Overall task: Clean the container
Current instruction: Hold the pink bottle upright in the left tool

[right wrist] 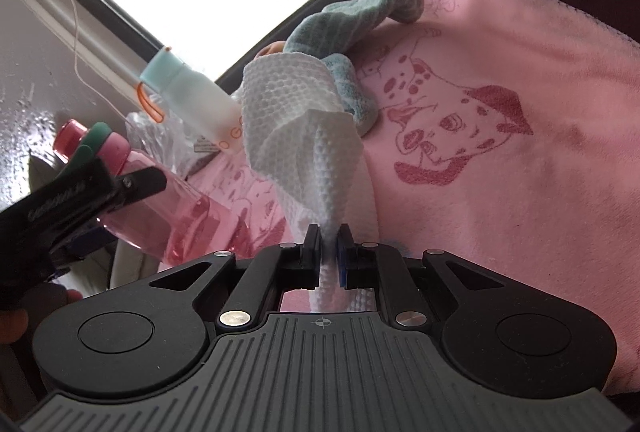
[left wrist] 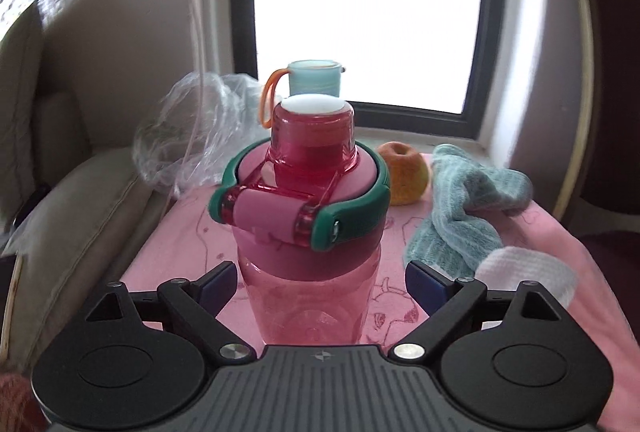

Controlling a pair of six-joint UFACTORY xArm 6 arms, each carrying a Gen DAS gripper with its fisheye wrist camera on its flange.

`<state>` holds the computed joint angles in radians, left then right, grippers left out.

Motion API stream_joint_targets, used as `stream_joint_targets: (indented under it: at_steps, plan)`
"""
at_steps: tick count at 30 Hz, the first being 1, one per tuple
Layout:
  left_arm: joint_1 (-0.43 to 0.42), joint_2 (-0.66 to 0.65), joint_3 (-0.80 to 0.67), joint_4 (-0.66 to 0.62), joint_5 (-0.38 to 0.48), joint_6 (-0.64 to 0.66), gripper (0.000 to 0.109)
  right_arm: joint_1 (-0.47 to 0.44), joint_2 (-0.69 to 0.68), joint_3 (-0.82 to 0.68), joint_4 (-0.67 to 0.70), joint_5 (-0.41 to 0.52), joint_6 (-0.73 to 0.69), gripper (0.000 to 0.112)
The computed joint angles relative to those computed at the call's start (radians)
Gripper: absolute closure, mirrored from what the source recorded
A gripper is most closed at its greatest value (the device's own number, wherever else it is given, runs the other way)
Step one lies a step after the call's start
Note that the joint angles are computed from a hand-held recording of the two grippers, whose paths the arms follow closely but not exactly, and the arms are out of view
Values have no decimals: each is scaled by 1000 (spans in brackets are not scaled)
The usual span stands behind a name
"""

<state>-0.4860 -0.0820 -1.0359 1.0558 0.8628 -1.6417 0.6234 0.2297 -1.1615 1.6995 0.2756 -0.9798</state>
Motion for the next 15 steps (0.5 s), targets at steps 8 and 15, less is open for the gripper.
stream_joint_targets:
  at_steps: [8,15]
  plan:
    - [13,40,-63,-141,51,46,34,-8,1,-1,24,15,-5,93]
    - [74,-24,26,-120,-94,155,38,-4,5,-3,16,6,12,90]
